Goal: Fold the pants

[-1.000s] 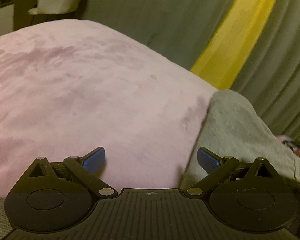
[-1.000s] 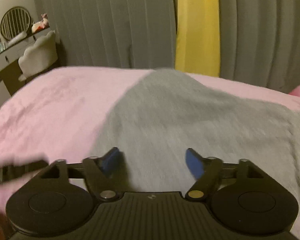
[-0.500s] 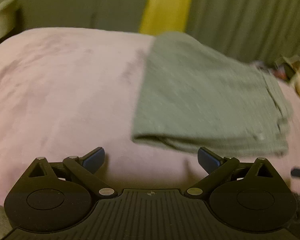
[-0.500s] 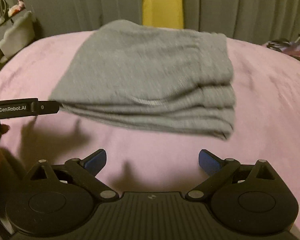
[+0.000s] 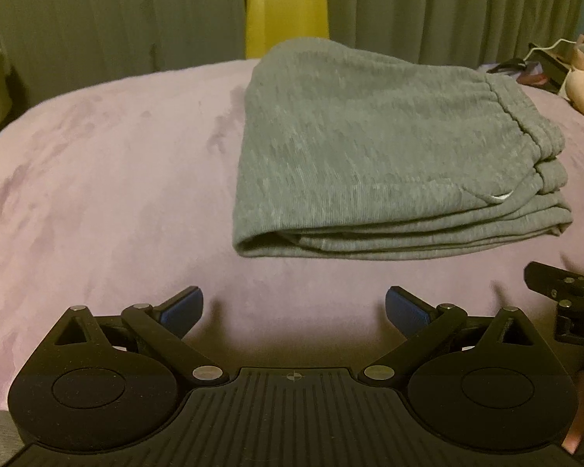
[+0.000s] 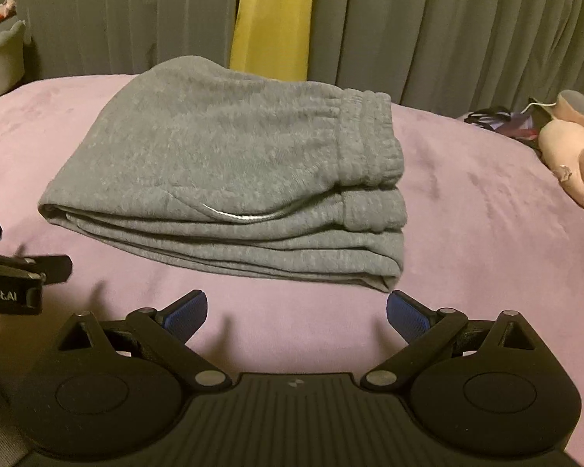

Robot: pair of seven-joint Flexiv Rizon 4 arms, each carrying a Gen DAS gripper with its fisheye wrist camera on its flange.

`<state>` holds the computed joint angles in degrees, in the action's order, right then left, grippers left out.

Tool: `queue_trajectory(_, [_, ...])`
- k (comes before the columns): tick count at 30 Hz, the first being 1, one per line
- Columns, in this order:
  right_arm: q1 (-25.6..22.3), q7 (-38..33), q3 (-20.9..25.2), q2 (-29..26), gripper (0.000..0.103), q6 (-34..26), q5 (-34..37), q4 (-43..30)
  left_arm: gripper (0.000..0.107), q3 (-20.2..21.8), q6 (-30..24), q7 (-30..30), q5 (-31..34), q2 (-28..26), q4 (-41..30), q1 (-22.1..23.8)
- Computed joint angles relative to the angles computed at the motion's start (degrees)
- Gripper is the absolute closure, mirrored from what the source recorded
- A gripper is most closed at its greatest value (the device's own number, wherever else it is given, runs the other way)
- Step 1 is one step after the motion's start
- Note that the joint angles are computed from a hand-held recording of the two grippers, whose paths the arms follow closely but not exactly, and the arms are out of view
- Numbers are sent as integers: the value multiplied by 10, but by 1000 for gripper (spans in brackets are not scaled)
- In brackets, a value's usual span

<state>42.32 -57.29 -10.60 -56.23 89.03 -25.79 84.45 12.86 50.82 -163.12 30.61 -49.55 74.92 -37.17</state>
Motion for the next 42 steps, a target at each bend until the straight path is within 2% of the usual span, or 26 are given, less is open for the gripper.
queue_trajectory(10, [-15, 4, 24, -11, 4, -12, 13, -19, 4, -4, 26, -4, -22, -3, 11, 13])
queue_trajectory(21, [1, 17, -2, -9, 4, 9, 14, -8, 4, -1, 20, 8, -28, -7, 5, 9])
queue_trajectory(42, [0, 25, 1, -6, 4, 0, 15, -5, 4, -3, 21, 15, -33, -11, 3, 10])
